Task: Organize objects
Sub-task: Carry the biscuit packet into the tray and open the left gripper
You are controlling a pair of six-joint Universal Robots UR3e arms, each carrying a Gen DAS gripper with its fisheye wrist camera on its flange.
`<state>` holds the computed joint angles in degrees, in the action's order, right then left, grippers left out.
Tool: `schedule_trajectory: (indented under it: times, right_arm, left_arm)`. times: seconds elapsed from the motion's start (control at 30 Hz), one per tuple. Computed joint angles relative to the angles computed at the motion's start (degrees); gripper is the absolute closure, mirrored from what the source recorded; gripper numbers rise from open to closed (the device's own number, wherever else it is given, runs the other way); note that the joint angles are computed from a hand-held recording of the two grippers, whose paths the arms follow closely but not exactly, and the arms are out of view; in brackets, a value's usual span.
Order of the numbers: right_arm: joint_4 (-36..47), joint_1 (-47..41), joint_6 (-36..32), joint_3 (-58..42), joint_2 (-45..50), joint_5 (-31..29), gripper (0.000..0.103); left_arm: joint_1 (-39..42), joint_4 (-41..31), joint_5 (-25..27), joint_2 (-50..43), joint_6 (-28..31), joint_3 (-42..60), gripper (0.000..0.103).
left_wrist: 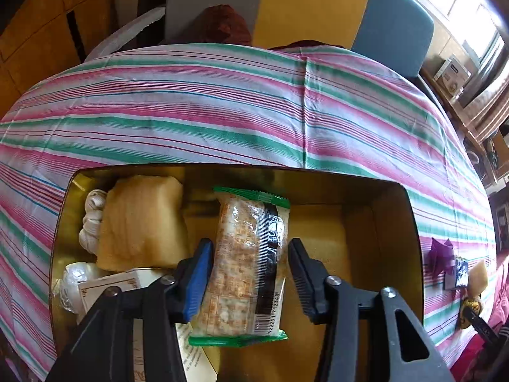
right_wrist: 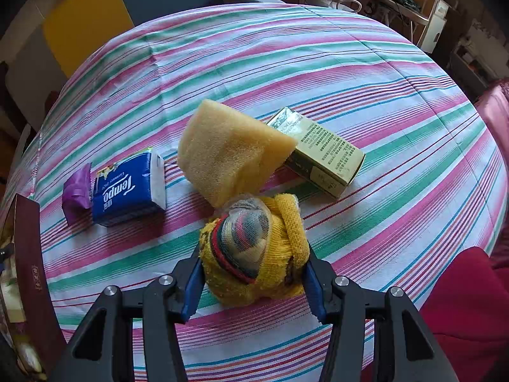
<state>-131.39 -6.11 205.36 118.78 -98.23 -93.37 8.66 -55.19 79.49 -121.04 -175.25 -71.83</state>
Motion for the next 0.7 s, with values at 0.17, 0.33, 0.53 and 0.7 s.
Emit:
schedule_trajectory:
  times: [0.17,0.33,0.53,0.7]
  right_arm:
    - [-0.04,-0.02,-0.25,0.04,0.06,-0.16,0.048]
    - [-0.07,0.26,-0.60,-0.07,0.33,-0.76,0.049]
    - [0.84,1.48,-1.11,-1.23,1.39,-1.26,0.047]
    - [2.18,3.38,-1.11,-3.17,3.49,-3.76,0.047]
  left_arm:
    - [2.06,6.86,-0.86,8.16,2.83,-10.02,0.052]
    - [5.24,14.26,-4.57,21.11,7.83,-25.54,0.052]
    - [9.94,15.05,-9.36,36.75,13.78,-42.22,0.052]
    - [12.65,14.91,-10.55,45.18,17.57,-50.58,0.052]
